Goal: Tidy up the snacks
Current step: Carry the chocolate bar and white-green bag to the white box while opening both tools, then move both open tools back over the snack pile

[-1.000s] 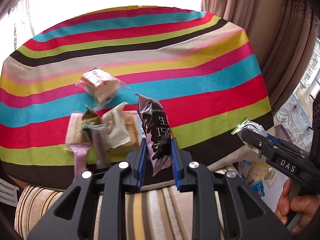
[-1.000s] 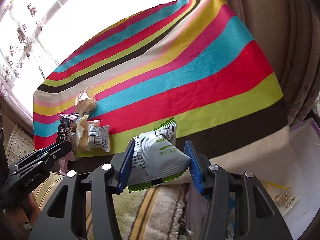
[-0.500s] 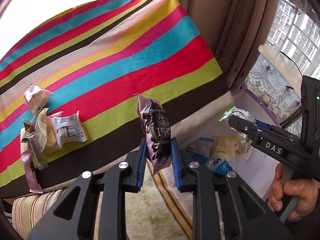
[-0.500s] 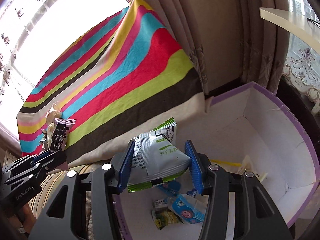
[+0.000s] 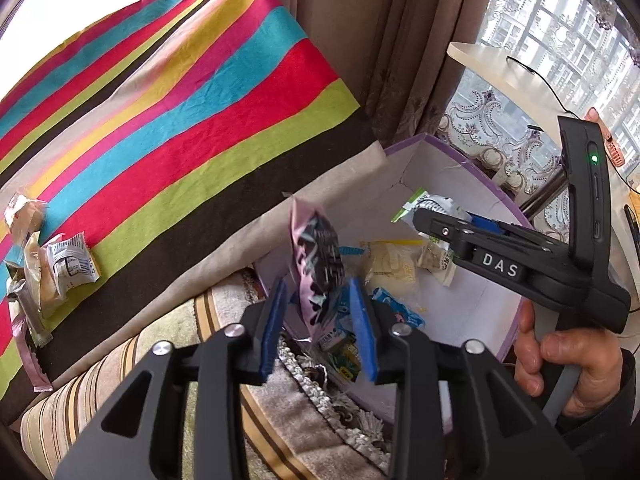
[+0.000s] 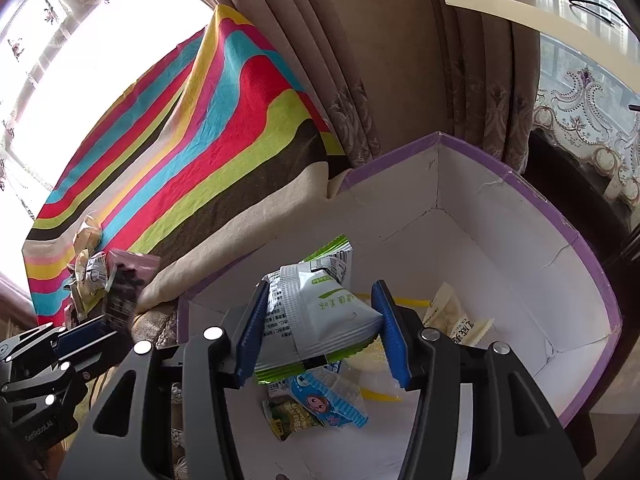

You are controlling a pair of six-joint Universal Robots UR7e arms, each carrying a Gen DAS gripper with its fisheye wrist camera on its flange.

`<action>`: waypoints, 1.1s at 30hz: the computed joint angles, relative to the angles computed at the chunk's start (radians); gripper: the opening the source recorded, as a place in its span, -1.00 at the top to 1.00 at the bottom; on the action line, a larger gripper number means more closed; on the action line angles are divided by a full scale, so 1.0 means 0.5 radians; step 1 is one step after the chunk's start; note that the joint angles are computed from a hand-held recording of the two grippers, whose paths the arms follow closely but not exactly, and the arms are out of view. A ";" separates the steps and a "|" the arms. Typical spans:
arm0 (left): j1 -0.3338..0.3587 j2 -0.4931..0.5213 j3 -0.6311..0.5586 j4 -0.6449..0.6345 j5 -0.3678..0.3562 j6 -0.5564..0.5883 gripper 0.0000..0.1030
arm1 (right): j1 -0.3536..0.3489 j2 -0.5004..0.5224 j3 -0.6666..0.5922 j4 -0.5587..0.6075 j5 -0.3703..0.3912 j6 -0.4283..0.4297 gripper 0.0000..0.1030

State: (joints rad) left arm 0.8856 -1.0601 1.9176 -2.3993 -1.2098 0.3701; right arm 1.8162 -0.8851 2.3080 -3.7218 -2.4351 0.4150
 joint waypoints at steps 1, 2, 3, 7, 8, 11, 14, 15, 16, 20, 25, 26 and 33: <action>-0.004 -0.002 0.007 -0.009 0.004 0.003 -0.10 | 0.001 -0.010 -0.001 0.039 -0.012 0.028 -0.07; -0.006 -0.003 0.013 -0.021 0.008 -0.001 -0.22 | 0.003 -0.013 -0.004 0.062 -0.021 0.042 -0.16; -0.005 -0.003 0.012 -0.026 0.004 -0.006 -0.22 | 0.012 -0.011 -0.010 0.080 -0.043 0.053 -0.33; 0.016 -0.019 0.000 -0.033 0.000 -0.019 -0.36 | 0.034 0.002 -0.042 0.135 -0.079 0.043 -0.48; 0.016 -0.022 0.001 -0.044 0.003 -0.017 -0.38 | 0.035 0.004 -0.050 0.146 -0.082 0.035 -0.52; 0.016 -0.040 0.014 -0.090 0.032 0.003 -0.45 | 0.050 0.013 -0.083 0.187 -0.089 0.020 -0.54; 0.027 -0.042 0.005 -0.116 0.048 0.006 -0.47 | 0.064 0.023 -0.116 0.213 -0.090 0.010 -0.54; 0.032 -0.042 0.001 -0.123 0.056 0.006 -0.47 | 0.070 0.028 -0.130 0.226 -0.090 0.004 -0.54; 0.037 -0.042 -0.003 -0.133 0.065 0.007 -0.47 | 0.075 0.029 -0.142 0.238 -0.088 -0.004 -0.54; 0.058 -0.057 -0.011 -0.185 0.110 0.032 -0.47 | 0.099 0.050 -0.207 0.280 -0.073 -0.015 -0.54; 0.110 -0.080 -0.030 -0.291 0.183 0.063 -0.47 | 0.144 0.105 -0.346 0.353 -0.049 -0.055 -0.54; 0.122 -0.084 -0.037 -0.310 0.195 0.068 -0.47 | 0.154 0.122 -0.382 0.373 -0.039 -0.066 -0.54; 0.235 -0.111 -0.132 -0.350 0.254 0.018 -0.47 | 0.207 0.246 -0.617 0.502 0.037 -0.116 -0.58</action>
State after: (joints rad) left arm 1.0030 -1.1158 1.8516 -2.5741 -1.0830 0.3791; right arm 1.9198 -0.7620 1.9993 -3.4710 -2.4167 0.3568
